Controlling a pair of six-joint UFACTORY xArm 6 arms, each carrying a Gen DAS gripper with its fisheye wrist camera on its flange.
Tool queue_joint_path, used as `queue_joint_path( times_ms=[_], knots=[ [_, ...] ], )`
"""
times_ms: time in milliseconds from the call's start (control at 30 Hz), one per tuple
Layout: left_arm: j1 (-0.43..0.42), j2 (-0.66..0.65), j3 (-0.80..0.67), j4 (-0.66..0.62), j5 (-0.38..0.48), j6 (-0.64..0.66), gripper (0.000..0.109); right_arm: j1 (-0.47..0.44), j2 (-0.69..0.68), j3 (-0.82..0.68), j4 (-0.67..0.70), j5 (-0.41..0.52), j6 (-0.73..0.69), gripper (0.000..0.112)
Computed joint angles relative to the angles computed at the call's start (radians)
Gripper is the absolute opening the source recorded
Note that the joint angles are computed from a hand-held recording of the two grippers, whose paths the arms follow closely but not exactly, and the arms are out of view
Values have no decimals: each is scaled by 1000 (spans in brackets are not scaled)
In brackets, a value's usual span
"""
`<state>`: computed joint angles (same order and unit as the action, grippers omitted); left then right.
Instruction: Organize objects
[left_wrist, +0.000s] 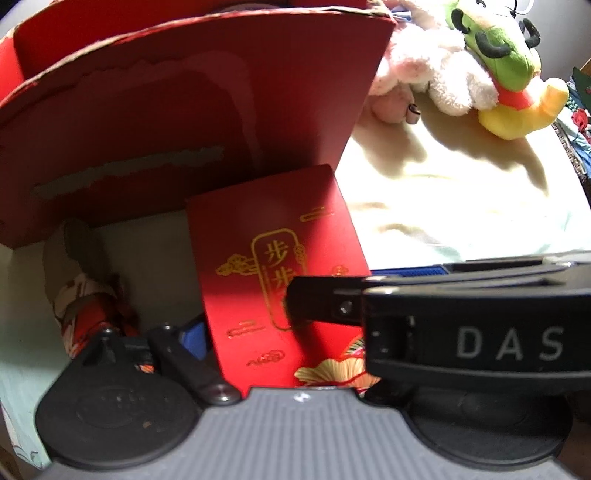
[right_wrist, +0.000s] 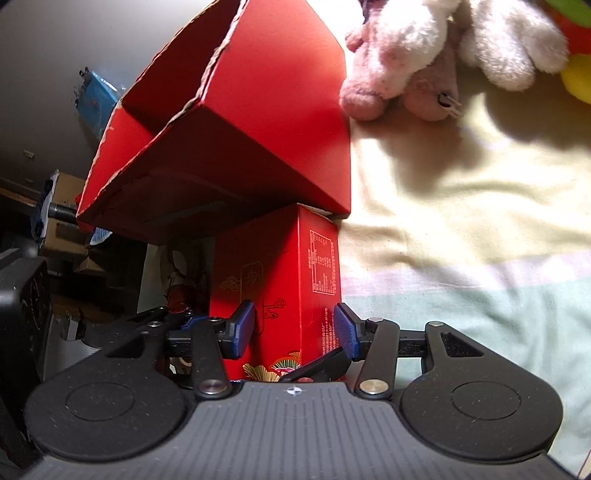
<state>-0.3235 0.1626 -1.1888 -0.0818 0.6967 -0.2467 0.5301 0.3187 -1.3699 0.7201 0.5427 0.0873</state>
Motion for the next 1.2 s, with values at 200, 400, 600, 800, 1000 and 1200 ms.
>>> queue_joint_path(
  times_ms=[200, 400, 600, 800, 1000, 1200],
  knots=[
    [6, 5, -30, -1, 55, -3, 90, -6, -4, -5, 7, 22, -26, 48],
    [-19, 16, -74, 33, 105, 1, 90, -14, -56, 61, 21, -1, -29, 48],
    [-50, 31, -111, 21, 129, 30, 90, -22, -133, 161, 20, -47, -5, 48],
    [-83, 38, -138, 24, 135, 52, 90, -27, -199, 242, 10, -100, 23, 48],
    [-107, 44, -173, 41, 141, 61, 90, -31, -243, 286, -26, -151, 51, 48],
    [-122, 50, -200, 59, 128, 72, 90, -42, -279, 316, -31, -191, 57, 48]
  ],
)
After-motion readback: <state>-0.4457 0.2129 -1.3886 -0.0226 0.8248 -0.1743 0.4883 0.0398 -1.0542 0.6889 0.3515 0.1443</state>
